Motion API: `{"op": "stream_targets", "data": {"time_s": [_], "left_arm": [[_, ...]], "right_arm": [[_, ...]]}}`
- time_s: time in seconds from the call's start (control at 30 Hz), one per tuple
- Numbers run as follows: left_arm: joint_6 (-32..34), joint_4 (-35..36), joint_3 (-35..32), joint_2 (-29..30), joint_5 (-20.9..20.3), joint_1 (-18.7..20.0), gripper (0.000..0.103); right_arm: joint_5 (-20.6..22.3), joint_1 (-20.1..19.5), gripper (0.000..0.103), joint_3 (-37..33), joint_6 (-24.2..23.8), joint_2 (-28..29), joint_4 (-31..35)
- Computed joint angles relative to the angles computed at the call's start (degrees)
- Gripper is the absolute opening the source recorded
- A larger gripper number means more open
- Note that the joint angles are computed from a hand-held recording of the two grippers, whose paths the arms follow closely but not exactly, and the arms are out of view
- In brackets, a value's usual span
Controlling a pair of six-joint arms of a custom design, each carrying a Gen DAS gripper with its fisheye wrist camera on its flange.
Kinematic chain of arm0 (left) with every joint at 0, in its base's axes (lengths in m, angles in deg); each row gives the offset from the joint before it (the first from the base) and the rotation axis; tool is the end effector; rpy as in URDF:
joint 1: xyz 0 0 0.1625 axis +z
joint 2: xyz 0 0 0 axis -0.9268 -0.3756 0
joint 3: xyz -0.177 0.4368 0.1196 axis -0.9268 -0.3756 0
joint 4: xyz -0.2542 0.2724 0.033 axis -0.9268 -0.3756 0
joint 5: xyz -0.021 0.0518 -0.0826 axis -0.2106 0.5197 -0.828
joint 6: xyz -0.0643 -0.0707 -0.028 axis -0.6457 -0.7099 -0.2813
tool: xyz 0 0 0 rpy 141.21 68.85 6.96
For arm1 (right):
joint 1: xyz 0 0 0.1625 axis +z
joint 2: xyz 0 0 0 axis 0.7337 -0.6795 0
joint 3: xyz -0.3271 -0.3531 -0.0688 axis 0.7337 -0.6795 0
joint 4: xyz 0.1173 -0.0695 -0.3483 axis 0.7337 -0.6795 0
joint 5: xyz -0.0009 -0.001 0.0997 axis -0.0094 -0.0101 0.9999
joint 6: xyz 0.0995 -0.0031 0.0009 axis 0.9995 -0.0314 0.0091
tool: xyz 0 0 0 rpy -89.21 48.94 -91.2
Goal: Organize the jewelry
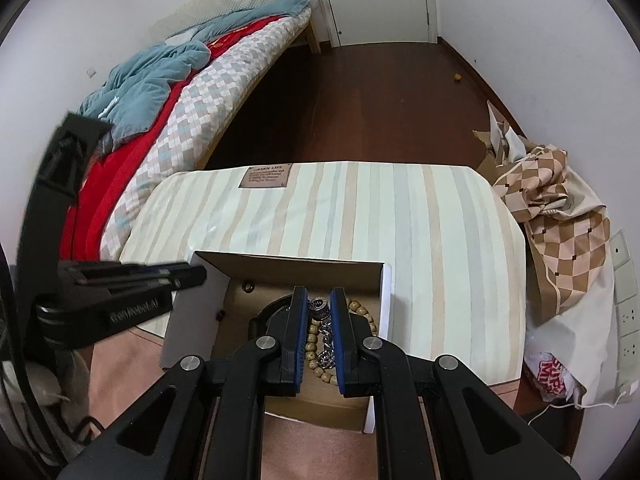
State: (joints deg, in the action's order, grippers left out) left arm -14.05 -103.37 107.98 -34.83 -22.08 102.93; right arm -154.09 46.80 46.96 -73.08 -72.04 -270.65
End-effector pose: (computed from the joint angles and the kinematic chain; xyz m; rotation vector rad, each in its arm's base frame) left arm -0.3037 -0.4498 0.0923 0.0810 2.3987 -0.3986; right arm 0.1264 -0.4568 0.2305 0.5377 -2.5789 0.4757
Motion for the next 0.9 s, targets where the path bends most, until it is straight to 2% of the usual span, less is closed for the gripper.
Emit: {"op": "stream_targets", "data": {"time_s": [0.1,0.13,0.17,0.23,0.27,0.3,0.33,0.37,0.53,0.6,0.63,0.67,0.77,0.9], "left_arm": [[-1.4,0.5,0.5,-1.0,2.0,-0.8,0.047],[-2.6,0.9,0.9,-1.5,2.9,-1.2,0.064],[-2.9,0.7,1.3,-1.9,3.5,-1.5,0.069],[-4.8,2.0,2.1,-2.8,4.8,-2.4,0.07],[-5.4,2.8,2.2,-3.1,5.0,-2.7,0.072],[-6.0,3.5,2.1,-3.1,5.1,-2.9,0.074],[-6.8,4.5,2.3,-3.4,5.2,-3.2,0.08],[-7.3,4.8,2.4,-3.4,5.2,-3.4,0.089],[-10.4,8.6,3.0,-3.8,5.6,-5.2,0.09],[-11.8,9.9,3.2,-3.9,5.7,-5.9,0.097],[-12.5,10.1,3.6,-4.0,5.8,-6.5,0.102],[-13.0,10.2,3.9,-4.2,5.8,-6.9,0.102],[-15.2,11.8,4.5,-4.4,5.9,-8.3,0.102],[-18.1,13.6,5.3,-5.0,5.5,-10.2,0.102]], "right_arm": [[0.2,-0.1,0.012,-1.3,1.1,-0.5,4.3],[0.2,-0.1,0.013,-1.6,1.5,-0.6,5.4],[-0.3,0.0,0.013,-2.4,2.5,-0.8,7.8],[-0.8,0.1,0.017,-3.2,3.8,-1.1,11.0],[-1.4,0.2,0.03,-3.6,4.6,-1.2,12.2],[-1.5,0.2,0.038,-3.6,4.9,-1.4,12.8],[-1.3,0.0,0.051,-3.6,5.2,-1.9,13.3],[-1.2,0.0,0.056,-3.6,5.4,-2.3,13.9],[-2.9,0.5,0.058,-3.2,6.0,-3.7,14.8],[-5.2,1.3,0.068,-2.7,5.8,-3.8,13.8],[-6.7,1.7,0.079,-2.2,5.4,-3.8,12.8],[-8.5,2.2,0.088,-1.6,5.2,-3.6,11.8],[-12.4,3.2,0.097,-0.3,5.8,-3.2,10.1],[-15.5,4.1,0.101,1.8,5.8,-2.7,6.5]]}}
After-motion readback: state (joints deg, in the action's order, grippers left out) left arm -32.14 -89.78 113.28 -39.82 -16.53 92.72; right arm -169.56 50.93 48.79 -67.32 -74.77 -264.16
